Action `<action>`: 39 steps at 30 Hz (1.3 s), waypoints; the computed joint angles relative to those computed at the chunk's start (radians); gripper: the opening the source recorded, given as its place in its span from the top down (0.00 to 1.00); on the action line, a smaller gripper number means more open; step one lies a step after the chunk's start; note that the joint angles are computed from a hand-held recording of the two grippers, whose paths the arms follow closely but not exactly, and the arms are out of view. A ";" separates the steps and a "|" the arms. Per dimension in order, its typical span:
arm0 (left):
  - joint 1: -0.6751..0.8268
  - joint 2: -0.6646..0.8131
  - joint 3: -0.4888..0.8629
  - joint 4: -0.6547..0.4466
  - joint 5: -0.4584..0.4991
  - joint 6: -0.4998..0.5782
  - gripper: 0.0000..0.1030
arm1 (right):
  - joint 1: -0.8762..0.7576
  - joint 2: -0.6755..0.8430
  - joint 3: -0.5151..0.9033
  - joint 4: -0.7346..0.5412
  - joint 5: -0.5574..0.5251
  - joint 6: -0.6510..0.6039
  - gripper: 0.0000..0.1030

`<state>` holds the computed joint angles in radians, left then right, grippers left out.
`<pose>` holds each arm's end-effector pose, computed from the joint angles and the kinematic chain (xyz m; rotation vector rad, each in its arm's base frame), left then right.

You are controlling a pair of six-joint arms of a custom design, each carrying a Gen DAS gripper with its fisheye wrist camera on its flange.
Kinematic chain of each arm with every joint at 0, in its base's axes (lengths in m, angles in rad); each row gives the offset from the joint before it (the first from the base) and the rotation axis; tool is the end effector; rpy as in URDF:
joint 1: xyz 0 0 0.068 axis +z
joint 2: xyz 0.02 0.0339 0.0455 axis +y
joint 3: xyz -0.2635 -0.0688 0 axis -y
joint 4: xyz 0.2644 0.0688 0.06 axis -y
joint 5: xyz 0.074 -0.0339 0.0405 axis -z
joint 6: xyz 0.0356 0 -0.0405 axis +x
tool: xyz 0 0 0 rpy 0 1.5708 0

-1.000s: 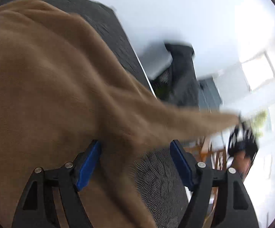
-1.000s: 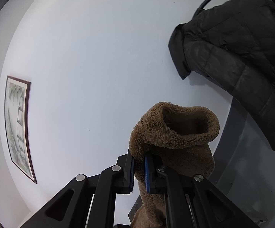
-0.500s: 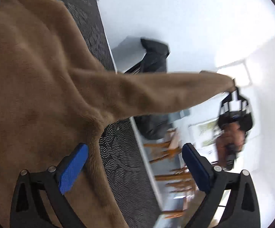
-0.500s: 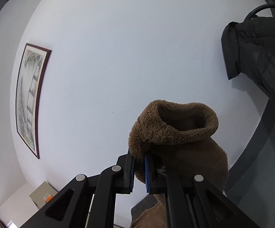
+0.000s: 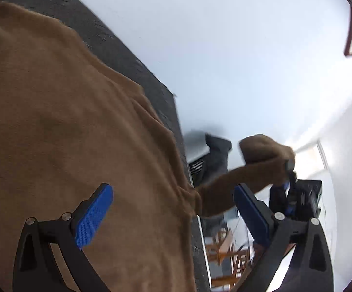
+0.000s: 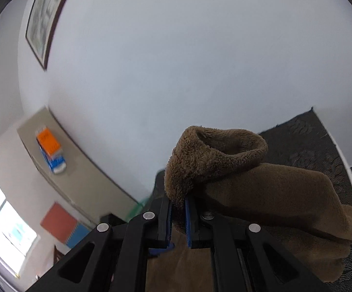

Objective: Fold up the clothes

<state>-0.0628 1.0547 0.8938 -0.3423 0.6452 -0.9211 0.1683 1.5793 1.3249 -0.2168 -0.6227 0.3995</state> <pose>0.2485 -0.0371 0.3101 -0.5134 2.1528 -1.2458 0.3760 0.0849 0.3218 -0.1651 2.0821 0.9848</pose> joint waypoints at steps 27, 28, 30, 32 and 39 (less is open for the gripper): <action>0.079 0.000 -0.078 0.066 0.239 -0.041 0.02 | 0.233 -0.092 -0.332 -0.031 0.159 -0.054 0.21; 0.068 0.009 -0.062 0.063 0.240 -0.036 0.02 | 0.236 -0.097 -0.356 -0.010 0.144 -0.044 0.21; 0.028 0.051 -0.020 0.043 0.210 -0.018 0.02 | 0.242 -0.096 -0.385 0.022 0.131 -0.034 0.21; 0.009 0.082 0.005 0.012 0.189 -0.002 0.02 | 0.247 -0.086 -0.395 0.031 0.142 -0.035 0.21; -0.026 0.183 0.009 0.070 0.207 -0.035 0.02 | 0.263 -0.071 -0.435 0.061 0.207 -0.065 0.21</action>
<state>-0.0889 1.2378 0.9023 -0.2724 0.8519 -0.9563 0.4316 1.5083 0.8896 -0.1562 -0.4156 0.3340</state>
